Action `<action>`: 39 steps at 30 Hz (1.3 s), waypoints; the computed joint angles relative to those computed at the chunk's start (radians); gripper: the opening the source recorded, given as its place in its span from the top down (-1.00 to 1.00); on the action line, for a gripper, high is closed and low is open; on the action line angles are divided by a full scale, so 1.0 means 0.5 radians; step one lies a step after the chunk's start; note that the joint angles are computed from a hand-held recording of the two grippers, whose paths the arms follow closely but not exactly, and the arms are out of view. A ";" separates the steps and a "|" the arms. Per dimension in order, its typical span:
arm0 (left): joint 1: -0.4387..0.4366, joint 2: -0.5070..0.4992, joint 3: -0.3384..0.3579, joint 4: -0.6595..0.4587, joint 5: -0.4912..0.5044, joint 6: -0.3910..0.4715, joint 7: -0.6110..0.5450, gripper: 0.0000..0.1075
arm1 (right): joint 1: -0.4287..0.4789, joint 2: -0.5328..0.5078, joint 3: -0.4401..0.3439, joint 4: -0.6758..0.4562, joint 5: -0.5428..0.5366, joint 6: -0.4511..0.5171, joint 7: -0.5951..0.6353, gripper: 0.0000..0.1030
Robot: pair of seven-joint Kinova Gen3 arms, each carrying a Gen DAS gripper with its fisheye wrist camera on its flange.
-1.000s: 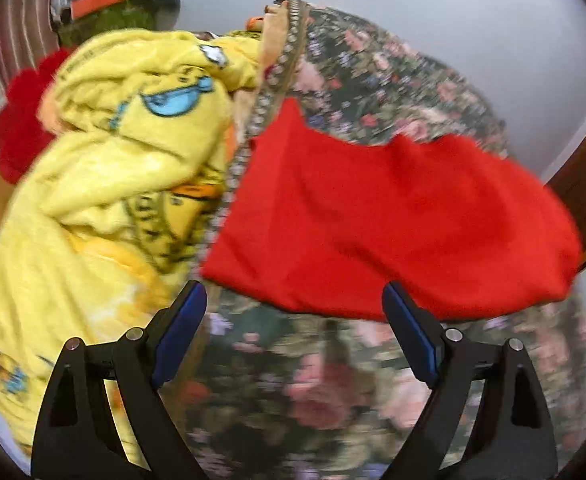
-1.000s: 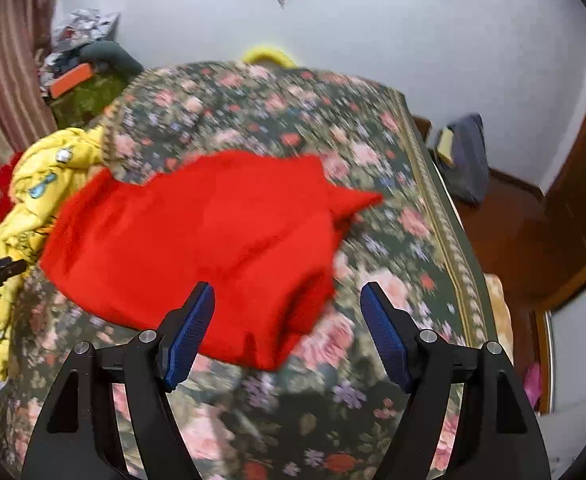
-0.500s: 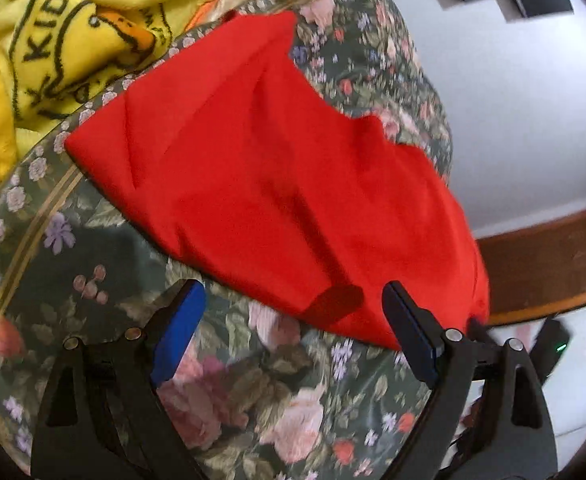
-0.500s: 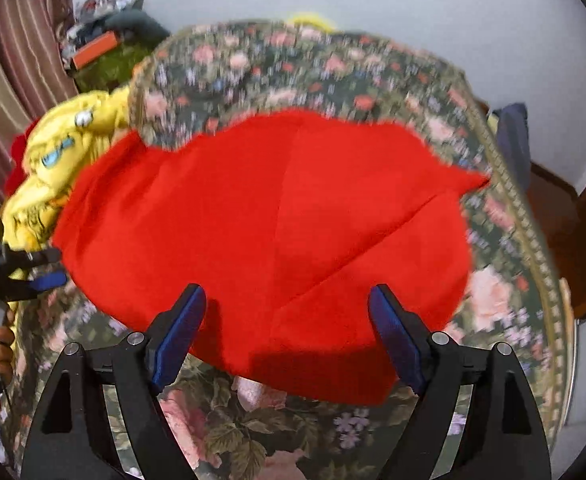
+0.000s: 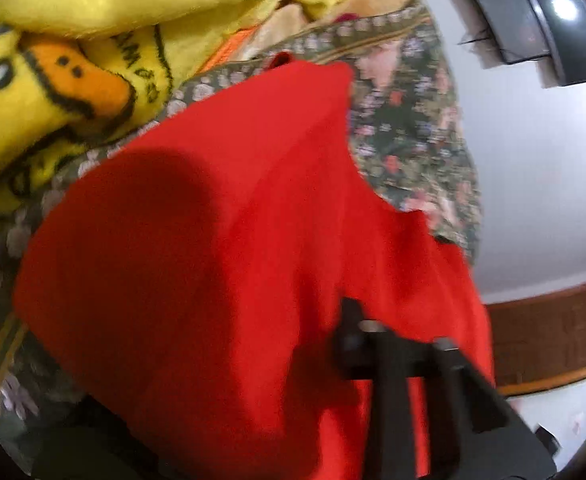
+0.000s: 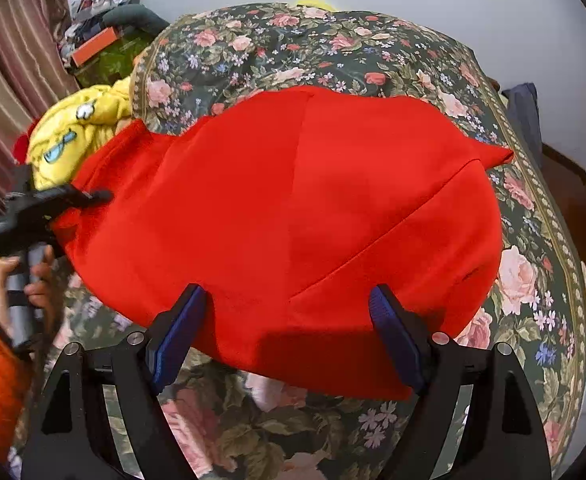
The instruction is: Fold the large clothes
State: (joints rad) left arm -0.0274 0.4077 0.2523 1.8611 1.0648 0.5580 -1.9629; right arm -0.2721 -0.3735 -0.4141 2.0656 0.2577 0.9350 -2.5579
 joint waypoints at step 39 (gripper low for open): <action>1.066 -0.602 0.002 -0.299 -1.937 -0.322 1.055 0.94 | -0.111 -0.199 0.101 -0.085 0.026 0.197 0.051 -0.58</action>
State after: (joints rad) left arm 0.5058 0.1065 0.2534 1.7115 0.0962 0.3970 -1.4356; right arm -0.3277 -0.4729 -0.3635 2.0232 0.2707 1.0337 -2.5323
